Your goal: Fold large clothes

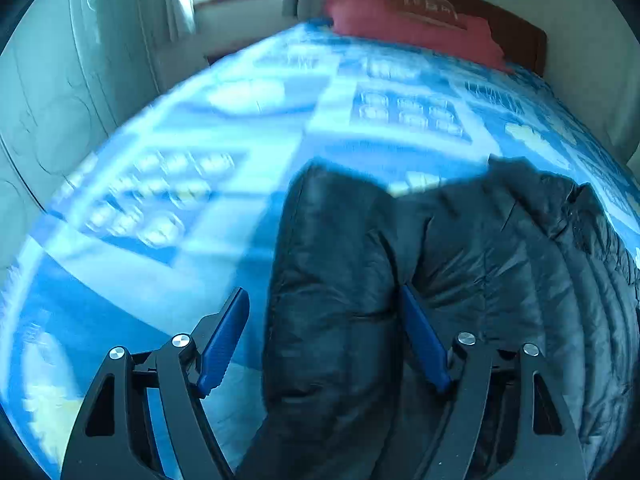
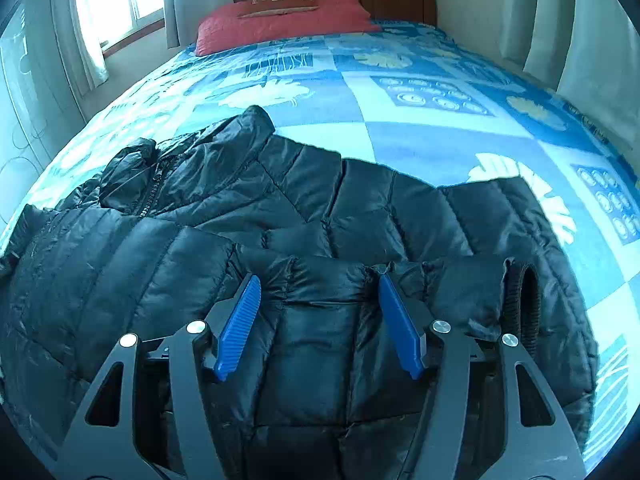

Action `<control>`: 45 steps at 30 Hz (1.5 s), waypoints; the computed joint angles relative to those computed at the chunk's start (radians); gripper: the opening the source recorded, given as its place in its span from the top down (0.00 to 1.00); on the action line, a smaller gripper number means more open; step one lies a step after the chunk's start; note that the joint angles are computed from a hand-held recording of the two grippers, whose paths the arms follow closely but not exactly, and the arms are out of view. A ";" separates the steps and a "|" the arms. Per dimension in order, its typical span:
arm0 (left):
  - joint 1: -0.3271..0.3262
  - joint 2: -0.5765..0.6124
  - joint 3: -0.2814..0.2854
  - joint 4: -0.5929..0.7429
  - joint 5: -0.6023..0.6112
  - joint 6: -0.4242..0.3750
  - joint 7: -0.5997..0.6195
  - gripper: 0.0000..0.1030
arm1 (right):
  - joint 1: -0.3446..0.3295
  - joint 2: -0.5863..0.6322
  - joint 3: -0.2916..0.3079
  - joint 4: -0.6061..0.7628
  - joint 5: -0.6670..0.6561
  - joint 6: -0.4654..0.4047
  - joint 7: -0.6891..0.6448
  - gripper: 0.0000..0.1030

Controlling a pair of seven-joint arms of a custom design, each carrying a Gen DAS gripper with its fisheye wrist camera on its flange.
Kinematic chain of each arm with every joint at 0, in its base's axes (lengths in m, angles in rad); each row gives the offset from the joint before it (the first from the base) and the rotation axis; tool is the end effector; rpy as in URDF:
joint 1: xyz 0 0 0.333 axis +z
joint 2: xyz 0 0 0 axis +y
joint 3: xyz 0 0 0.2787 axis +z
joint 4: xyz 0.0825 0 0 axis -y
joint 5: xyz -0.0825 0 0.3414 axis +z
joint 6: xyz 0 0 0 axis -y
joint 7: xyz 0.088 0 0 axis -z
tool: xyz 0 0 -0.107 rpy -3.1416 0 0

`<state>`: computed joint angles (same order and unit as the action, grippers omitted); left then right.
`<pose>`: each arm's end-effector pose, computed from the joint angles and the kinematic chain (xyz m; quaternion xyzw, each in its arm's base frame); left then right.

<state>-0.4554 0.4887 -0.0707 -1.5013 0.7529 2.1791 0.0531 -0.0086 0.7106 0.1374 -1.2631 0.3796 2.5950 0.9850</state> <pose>0.5870 -0.3024 0.3972 -0.8429 0.4339 -0.1590 0.2756 0.7217 0.0562 0.3979 -0.7782 0.5220 -0.1593 0.3108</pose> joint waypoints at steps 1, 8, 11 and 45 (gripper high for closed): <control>-0.001 -0.001 0.004 -0.010 0.005 0.009 -0.020 0.21 | -0.005 0.003 0.005 0.003 0.005 -0.003 -0.005 0.41; -0.013 -0.144 -0.026 -0.158 0.028 0.017 -0.081 0.22 | -0.105 -0.219 0.071 -0.267 0.166 0.042 -0.177 0.40; -0.024 -0.316 -0.082 -0.366 0.076 0.049 -0.193 0.22 | -0.167 -0.387 0.067 -0.454 0.289 0.009 -0.314 0.38; -0.182 -0.658 -0.533 -0.840 0.097 0.290 -0.972 0.31 | -0.281 -1.173 -0.504 -1.303 0.148 -0.460 -0.597 0.57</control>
<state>-0.6378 -0.1690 -0.6037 -2.3408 0.8497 2.4686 -0.9185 -0.2895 -0.4621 -0.3666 -2.5661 0.5278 2.1347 0.3884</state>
